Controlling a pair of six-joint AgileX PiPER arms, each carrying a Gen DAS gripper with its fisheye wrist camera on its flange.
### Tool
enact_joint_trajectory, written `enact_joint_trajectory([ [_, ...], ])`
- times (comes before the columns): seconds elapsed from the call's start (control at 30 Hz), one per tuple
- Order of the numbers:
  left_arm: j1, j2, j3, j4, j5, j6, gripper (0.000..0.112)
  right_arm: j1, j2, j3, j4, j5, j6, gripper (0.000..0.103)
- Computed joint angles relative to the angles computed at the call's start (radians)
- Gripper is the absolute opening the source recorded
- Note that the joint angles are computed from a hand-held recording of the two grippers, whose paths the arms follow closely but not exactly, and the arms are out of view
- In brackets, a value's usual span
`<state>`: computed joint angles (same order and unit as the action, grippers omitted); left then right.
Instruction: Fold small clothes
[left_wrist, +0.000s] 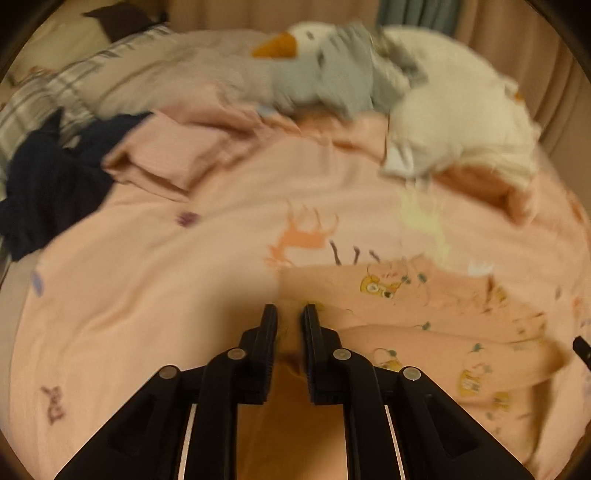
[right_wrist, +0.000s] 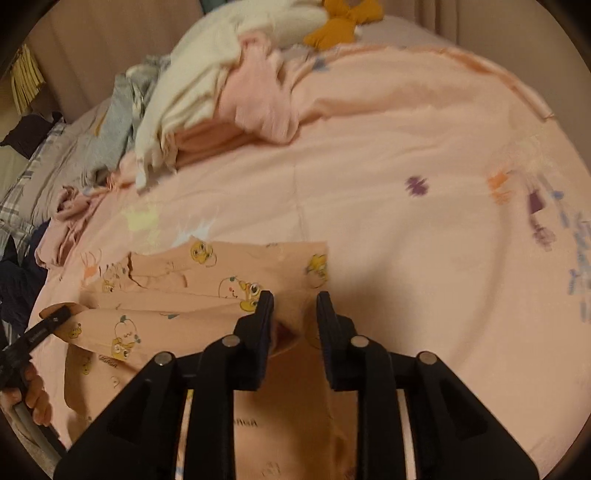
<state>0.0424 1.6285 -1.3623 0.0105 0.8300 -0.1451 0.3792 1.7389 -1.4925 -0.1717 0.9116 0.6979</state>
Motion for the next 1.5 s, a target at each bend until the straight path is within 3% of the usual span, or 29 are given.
enact_joint_trajectory([
  [0.1,0.008,-0.118,0.077,-0.003,-0.025,0.053,0.009,0.033,-0.104,0.034,-0.09,0.036,0.058,0.023],
  [0.17,-0.001,-0.145,0.098,-0.005,0.003,0.08,0.009,0.044,-0.146,0.047,-0.062,0.06,0.031,0.013],
  [0.23,0.009,-0.153,0.133,-0.108,0.033,0.165,0.009,0.054,-0.16,0.065,-0.031,0.067,0.027,0.008],
  [0.4,-0.066,-0.048,0.183,-0.102,-0.007,0.125,0.009,0.104,-0.113,0.148,0.061,0.018,0.001,0.008],
  [0.57,-0.189,0.073,0.128,0.087,-0.065,-0.05,0.009,0.121,0.004,0.152,0.123,-0.014,-0.038,0.006],
  [0.67,-0.224,0.185,-0.023,0.169,-0.037,-0.112,0.009,0.106,0.095,0.035,0.092,-0.025,-0.057,0.007],
  [0.77,-0.225,0.338,-0.254,0.215,0.046,-0.174,0.009,0.07,0.275,-0.248,0.063,0.104,-0.086,0.005],
  [0.83,-0.174,0.401,-0.398,0.13,0.119,-0.169,0.009,0.035,0.393,-0.427,0.041,0.179,-0.073,0.006],
  [0.9,-0.091,0.371,-0.407,-0.038,0.109,-0.104,0.01,-0.01,0.406,-0.468,0.082,0.166,-0.06,0.012],
  [0.97,0.007,0.276,-0.307,-0.228,0.071,0.022,0.015,-0.055,0.309,-0.349,0.162,0.049,-0.08,0.012],
  [1.0,0.04,0.235,-0.258,-0.29,0.065,0.073,0.029,-0.069,0.245,-0.267,0.191,-0.008,-0.104,0.014],
  [1.03,0.072,0.193,-0.209,-0.34,0.073,0.119,0.053,-0.079,0.181,-0.194,0.206,-0.033,-0.125,0.024],
  [1.07,0.106,0.145,-0.152,-0.383,0.099,0.17,0.063,-0.083,0.127,-0.136,0.218,-0.037,-0.138,0.037],
  [1.1,0.133,0.096,-0.092,-0.418,0.115,0.217,0.07,-0.082,0.083,-0.084,0.226,-0.044,-0.14,0.041],
  [1.2,0.222,-0.071,0.124,-0.513,0.167,0.385,0.07,-0.076,-0.092,0.115,0.263,-0.049,-0.155,0.054],
  [1.27,0.277,-0.154,0.246,-0.543,0.205,0.433,0.07,-0.055,-0.212,0.267,0.292,-0.072,-0.168,0.071],
  [1.37,0.375,-0.215,0.401,-0.661,0.248,0.543,0.07,-0.007,-0.363,0.478,0.316,-0.107,-0.061,0.072],
  [1.5,0.404,-0.171,0.517,-0.769,0.273,0.593,0.07,-0.055,-0.476,0.733,0.691,-0.25,-0.185,0.072],
])
